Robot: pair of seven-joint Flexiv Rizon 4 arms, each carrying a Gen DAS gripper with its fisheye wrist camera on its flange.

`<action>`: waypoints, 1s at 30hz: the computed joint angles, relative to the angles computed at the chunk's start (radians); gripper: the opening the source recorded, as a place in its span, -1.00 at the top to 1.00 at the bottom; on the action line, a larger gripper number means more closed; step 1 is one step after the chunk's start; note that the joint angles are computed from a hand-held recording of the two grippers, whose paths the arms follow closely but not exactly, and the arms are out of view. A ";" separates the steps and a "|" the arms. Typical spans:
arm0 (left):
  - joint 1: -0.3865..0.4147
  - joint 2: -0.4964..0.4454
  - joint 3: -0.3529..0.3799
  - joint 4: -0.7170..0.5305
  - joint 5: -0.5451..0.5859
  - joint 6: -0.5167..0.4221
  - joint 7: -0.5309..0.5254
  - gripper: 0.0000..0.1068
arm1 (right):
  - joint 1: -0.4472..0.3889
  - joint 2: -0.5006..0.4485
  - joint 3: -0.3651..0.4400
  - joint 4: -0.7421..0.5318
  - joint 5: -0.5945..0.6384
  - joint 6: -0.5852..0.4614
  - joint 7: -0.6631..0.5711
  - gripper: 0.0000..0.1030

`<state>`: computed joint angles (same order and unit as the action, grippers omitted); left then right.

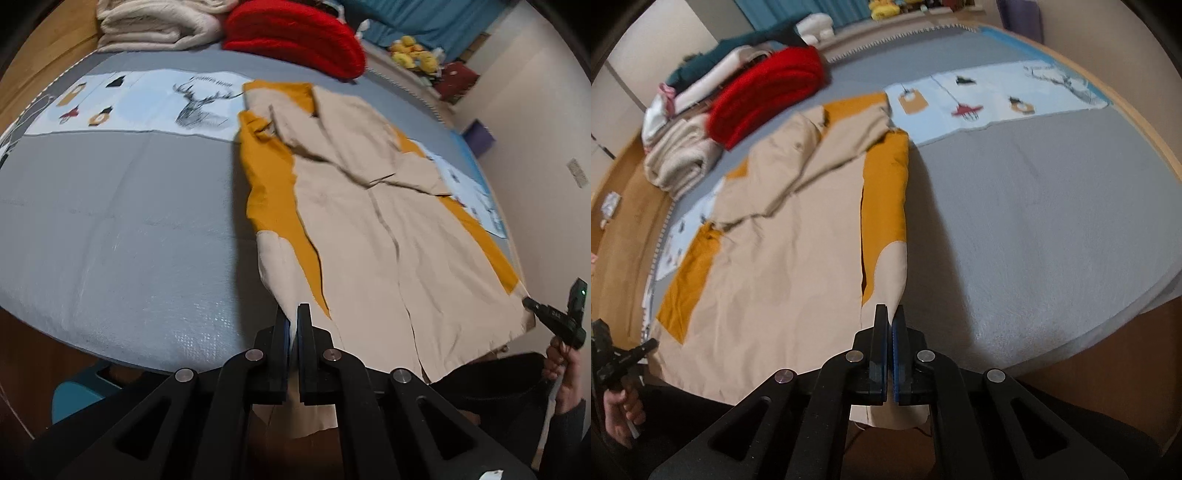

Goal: Fold large clothes
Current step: 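Lift the hem with both tools and fold it toward the collar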

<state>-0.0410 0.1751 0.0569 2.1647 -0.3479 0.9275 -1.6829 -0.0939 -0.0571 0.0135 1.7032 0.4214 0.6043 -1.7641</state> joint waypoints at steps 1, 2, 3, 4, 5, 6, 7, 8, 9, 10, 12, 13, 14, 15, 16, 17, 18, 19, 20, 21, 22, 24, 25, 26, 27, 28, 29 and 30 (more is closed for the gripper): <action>-0.004 0.012 0.003 0.000 -0.008 -0.008 0.012 0.96 | -0.003 0.014 0.000 0.001 0.002 0.001 -0.005 0.97; -0.008 0.028 0.008 0.002 -0.019 -0.017 0.026 0.97 | -0.003 0.019 -0.003 -0.003 -0.001 0.001 -0.009 0.97; -0.014 0.045 0.014 0.004 -0.037 -0.028 0.042 0.97 | -0.005 0.035 -0.004 0.001 -0.007 0.000 -0.014 0.97; -0.018 0.060 0.019 0.006 -0.052 -0.039 0.057 0.97 | -0.009 0.051 -0.009 0.003 -0.008 -0.009 -0.019 0.97; -0.021 0.082 0.026 0.007 -0.061 -0.064 0.075 0.97 | -0.012 0.067 -0.015 0.003 -0.003 -0.026 -0.025 0.97; -0.022 0.103 0.030 0.008 -0.061 -0.089 0.085 0.97 | -0.014 0.081 -0.021 0.005 0.004 -0.041 -0.033 0.97; -0.023 0.123 0.033 0.009 -0.061 -0.111 0.094 0.97 | -0.019 0.108 -0.028 0.012 0.014 -0.066 -0.046 0.97; -0.027 0.152 0.040 0.013 -0.065 -0.145 0.108 0.97 | -0.023 0.140 -0.036 0.020 0.022 -0.092 -0.061 0.97; -0.027 0.174 0.044 0.016 -0.063 -0.173 0.112 0.97 | -0.024 0.168 -0.043 0.031 0.025 -0.105 -0.070 0.97; -0.024 0.195 0.047 0.016 -0.060 -0.201 0.113 0.97 | -0.025 0.202 -0.050 0.045 0.024 -0.122 -0.080 0.97; -0.026 0.236 0.062 0.027 -0.082 -0.245 0.115 0.97 | -0.023 0.252 -0.074 0.062 0.030 -0.167 -0.083 0.97; -0.025 0.253 0.067 0.032 -0.092 -0.256 0.113 0.97 | -0.021 0.273 -0.088 0.065 0.039 -0.191 -0.082 0.97; -0.021 0.266 0.070 0.035 -0.096 -0.265 0.110 0.97 | -0.020 0.295 -0.103 0.067 0.049 -0.216 -0.078 0.97; -0.016 0.272 0.073 0.035 -0.099 -0.270 0.109 0.97 | -0.017 0.306 -0.112 0.067 0.052 -0.227 -0.073 0.97; -0.012 0.272 0.074 0.034 -0.104 -0.265 0.111 0.97 | -0.014 0.314 -0.119 0.069 0.052 -0.228 -0.069 0.97; -0.009 0.266 0.074 0.034 -0.109 -0.255 0.117 0.97 | -0.009 0.314 -0.125 0.067 0.054 -0.224 -0.065 0.97; -0.005 0.252 0.073 0.031 -0.115 -0.237 0.124 0.97 | -0.004 0.310 -0.130 0.063 0.057 -0.216 -0.067 0.97; 0.002 0.225 0.068 0.024 -0.118 -0.213 0.129 0.97 | 0.003 0.296 -0.132 0.055 0.058 -0.196 -0.070 0.97; 0.007 0.208 0.066 0.019 -0.120 -0.198 0.131 0.97 | 0.008 0.281 -0.132 0.049 0.056 -0.179 -0.070 0.97; 0.011 0.176 0.064 0.011 -0.131 -0.168 0.140 0.97 | 0.015 0.251 -0.133 0.033 0.059 -0.155 -0.070 0.97; 0.012 0.134 0.062 0.001 -0.151 -0.129 0.156 0.97 | 0.021 0.220 -0.133 0.016 0.070 -0.132 -0.075 0.97; 0.017 0.070 0.060 -0.015 -0.189 -0.069 0.180 0.97 | 0.028 0.131 -0.126 -0.038 0.084 -0.088 -0.064 0.97; 0.019 0.026 0.060 -0.026 -0.224 -0.032 0.197 0.97 | 0.028 0.083 -0.118 -0.068 0.089 -0.068 -0.056 0.97; 0.021 -0.024 0.057 -0.043 -0.264 0.004 0.224 0.97 | 0.030 0.020 -0.108 -0.108 0.091 -0.036 -0.049 0.97; 0.029 -0.075 0.052 -0.065 -0.295 0.033 0.246 0.97 | 0.029 -0.027 -0.098 -0.139 0.086 -0.014 -0.044 0.97; 0.038 -0.125 0.043 -0.089 -0.320 0.056 0.265 0.96 | 0.030 -0.078 -0.087 -0.174 0.082 0.010 -0.044 0.97; 0.048 -0.170 0.033 -0.109 -0.343 0.076 0.287 0.96 | 0.033 -0.133 -0.077 -0.213 0.073 0.034 -0.042 0.97; 0.060 -0.220 0.021 -0.137 -0.361 0.089 0.304 0.96 | 0.037 -0.188 -0.069 -0.256 0.058 0.048 -0.033 0.97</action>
<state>0.0194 -0.0454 0.0777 2.0275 -0.7085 1.0166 -1.3793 -0.0570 -0.2453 -0.0555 1.4477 0.4795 0.6527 -1.7968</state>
